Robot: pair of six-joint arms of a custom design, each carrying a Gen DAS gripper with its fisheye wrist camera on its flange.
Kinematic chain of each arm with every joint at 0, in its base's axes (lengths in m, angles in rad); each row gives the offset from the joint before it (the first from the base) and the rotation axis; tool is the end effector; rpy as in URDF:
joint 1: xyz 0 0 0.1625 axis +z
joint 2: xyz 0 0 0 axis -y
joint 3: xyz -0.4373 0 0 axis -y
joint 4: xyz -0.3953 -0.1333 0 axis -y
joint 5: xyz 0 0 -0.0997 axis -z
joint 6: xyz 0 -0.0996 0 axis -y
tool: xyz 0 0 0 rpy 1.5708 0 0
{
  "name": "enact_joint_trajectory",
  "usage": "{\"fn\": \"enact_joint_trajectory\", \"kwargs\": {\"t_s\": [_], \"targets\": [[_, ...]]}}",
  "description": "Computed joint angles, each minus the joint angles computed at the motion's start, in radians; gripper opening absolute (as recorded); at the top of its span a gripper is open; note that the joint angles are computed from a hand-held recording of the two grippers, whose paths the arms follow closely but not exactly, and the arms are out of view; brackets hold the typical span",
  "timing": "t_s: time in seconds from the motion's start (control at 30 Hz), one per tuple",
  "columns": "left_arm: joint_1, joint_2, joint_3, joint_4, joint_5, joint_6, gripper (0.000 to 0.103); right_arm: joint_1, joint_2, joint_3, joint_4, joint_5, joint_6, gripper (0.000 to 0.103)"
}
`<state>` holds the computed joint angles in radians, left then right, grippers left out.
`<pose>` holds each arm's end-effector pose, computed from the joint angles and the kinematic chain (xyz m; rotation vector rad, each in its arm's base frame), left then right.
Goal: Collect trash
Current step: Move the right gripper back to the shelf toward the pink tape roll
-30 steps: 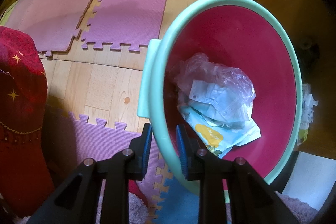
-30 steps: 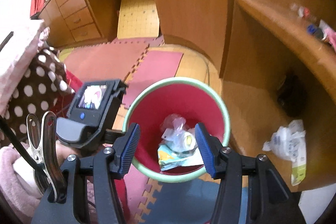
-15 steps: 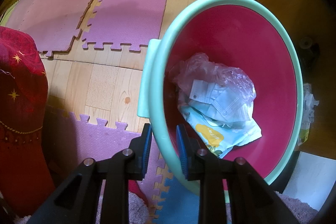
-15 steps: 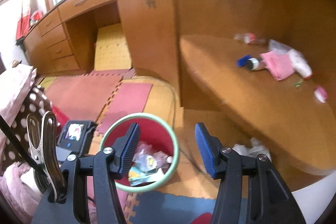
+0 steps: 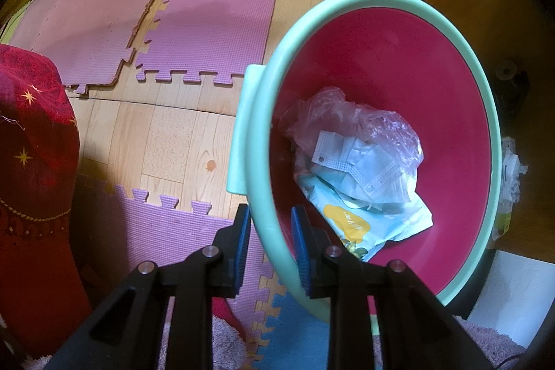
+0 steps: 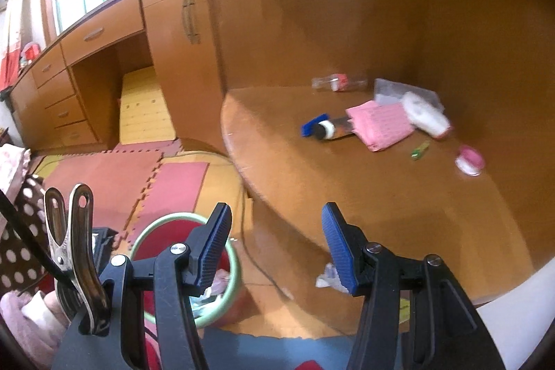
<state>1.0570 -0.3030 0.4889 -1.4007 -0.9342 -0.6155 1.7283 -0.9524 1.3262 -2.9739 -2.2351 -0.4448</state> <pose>-0.2606 -0.8535 0.1101 0.0203 2.4253 -0.0589 0.1871 -0.7197 0.4195 0.2355 -2.1615 1.0890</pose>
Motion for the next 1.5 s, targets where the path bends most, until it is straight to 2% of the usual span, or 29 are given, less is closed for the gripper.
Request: {"fn": "enact_joint_trajectory", "kwargs": {"t_s": [0.37,0.57,0.8,1.17,1.5], "targets": [[-0.001,0.003,-0.009,0.011,0.004,-0.001,0.025,-0.035,-0.034,-0.018,-0.115,-0.076,-0.043,0.055],[-0.002,0.003,-0.011,0.016,0.007,-0.001,0.025,-0.067,-0.018,-0.074,-0.138,-0.127,-0.046,0.055],[-0.002,0.005,-0.013,0.02,0.012,0.001,0.025,-0.096,0.021,-0.171,-0.1,-0.18,-0.027,0.056],[-0.001,0.006,-0.014,0.021,0.015,0.004,0.025,-0.136,0.079,-0.309,0.016,-0.233,0.066,0.056],[-0.003,0.009,-0.018,0.023,0.016,0.002,0.025,-0.162,0.092,-0.376,0.13,-0.226,0.195,0.056]]}}
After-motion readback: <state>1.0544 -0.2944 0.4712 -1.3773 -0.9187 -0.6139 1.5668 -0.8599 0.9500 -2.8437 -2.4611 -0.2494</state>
